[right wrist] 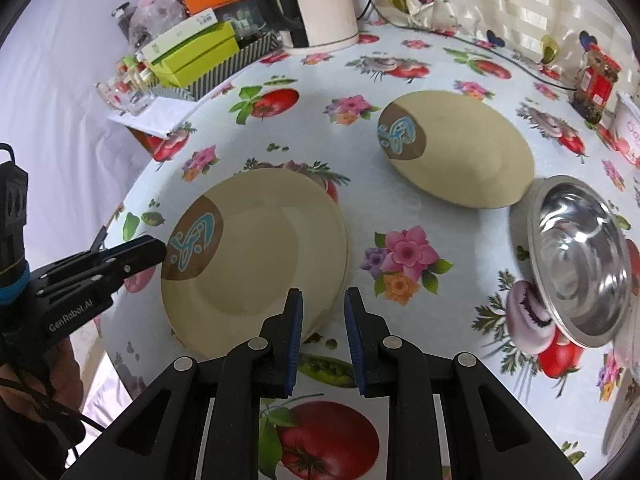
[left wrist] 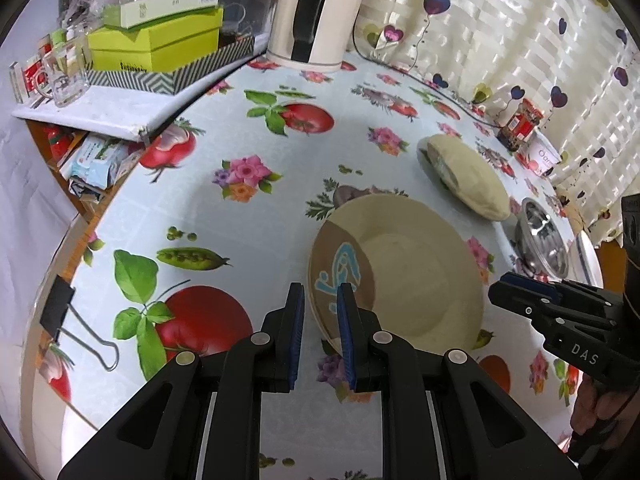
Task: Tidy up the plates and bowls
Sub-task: 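Carry the held plate with the left tool toward the plate beside the steel bowl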
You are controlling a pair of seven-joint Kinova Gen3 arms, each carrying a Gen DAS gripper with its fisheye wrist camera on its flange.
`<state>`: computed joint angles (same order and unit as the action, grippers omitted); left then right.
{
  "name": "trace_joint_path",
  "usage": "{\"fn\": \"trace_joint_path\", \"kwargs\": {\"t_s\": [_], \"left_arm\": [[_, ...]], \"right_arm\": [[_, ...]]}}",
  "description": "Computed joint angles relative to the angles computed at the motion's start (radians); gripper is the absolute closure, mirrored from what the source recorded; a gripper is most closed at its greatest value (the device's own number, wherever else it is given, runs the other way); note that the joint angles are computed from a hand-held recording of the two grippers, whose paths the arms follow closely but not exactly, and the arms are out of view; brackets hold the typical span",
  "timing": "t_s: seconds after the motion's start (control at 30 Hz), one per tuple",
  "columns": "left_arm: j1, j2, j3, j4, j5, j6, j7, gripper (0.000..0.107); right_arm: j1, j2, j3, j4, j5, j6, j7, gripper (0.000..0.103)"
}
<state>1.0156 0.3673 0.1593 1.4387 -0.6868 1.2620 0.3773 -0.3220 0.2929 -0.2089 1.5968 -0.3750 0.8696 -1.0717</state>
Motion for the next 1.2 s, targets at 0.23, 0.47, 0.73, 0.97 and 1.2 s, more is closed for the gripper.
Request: {"fn": "trace_joint_path", "kwargs": {"t_s": [0.23,0.47,0.73,0.97,1.2], "left_arm": [[0.038,0.021,-0.002,-0.076,-0.047,0.046,-0.024,0.090],[0.062,0.046,-0.019,-0.154,-0.075,0.051,-0.079,0.090],[0.092,0.077,-0.044,-0.230,-0.083,0.060,-0.148,0.090],[0.090,0.111,-0.060,-0.293,-0.058,0.042,-0.222,0.090],[0.108,0.127,-0.086,-0.327,-0.043,0.048,-0.250,0.090]], "right_arm": [[0.041,-0.075,0.003,0.047,-0.059,-0.024,0.058,0.081],[0.061,-0.155,0.028,0.080,-0.094,-0.034,0.106,0.066],[0.079,-0.196,0.062,0.110,-0.135,-0.033,0.136,0.065],[0.096,-0.215,0.078,0.136,-0.157,-0.038,0.168,0.065],[0.110,-0.219,0.089,0.145,-0.176,-0.035,0.187,0.065]]}}
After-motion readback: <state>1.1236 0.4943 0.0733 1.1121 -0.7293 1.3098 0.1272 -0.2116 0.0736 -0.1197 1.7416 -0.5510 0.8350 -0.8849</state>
